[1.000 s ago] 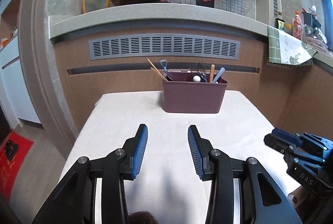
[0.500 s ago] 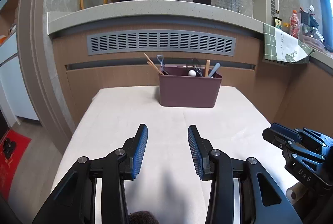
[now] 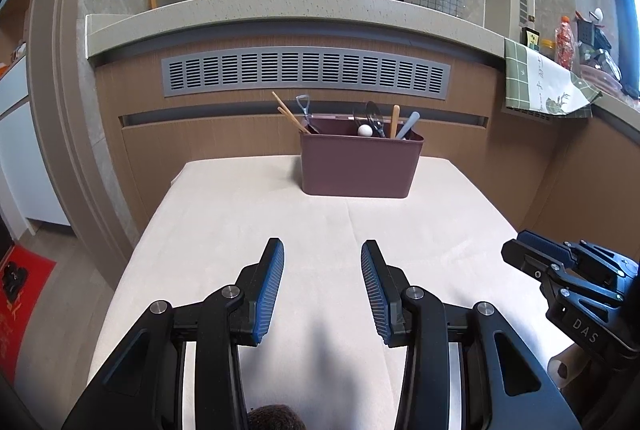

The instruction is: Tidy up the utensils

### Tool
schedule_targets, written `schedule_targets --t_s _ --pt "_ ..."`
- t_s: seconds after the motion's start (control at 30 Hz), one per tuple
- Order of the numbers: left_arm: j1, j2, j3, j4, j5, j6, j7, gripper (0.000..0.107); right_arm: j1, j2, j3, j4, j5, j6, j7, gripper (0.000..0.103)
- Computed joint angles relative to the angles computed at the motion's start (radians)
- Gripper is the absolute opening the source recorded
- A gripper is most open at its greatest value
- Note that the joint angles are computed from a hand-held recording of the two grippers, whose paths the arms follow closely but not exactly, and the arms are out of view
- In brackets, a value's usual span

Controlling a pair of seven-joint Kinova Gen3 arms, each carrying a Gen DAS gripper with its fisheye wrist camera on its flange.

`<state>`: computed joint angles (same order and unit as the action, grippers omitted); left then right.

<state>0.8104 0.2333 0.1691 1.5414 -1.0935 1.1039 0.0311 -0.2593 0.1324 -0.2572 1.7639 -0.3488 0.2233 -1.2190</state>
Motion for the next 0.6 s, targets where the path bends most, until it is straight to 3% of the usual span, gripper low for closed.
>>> schedule_targets --t_s 0.6 --pt "0.002 0.003 0.0 -0.002 0.006 -0.003 0.001 0.041 0.005 -0.001 0.002 -0.001 -0.005 -0.002 -0.002 0.023"
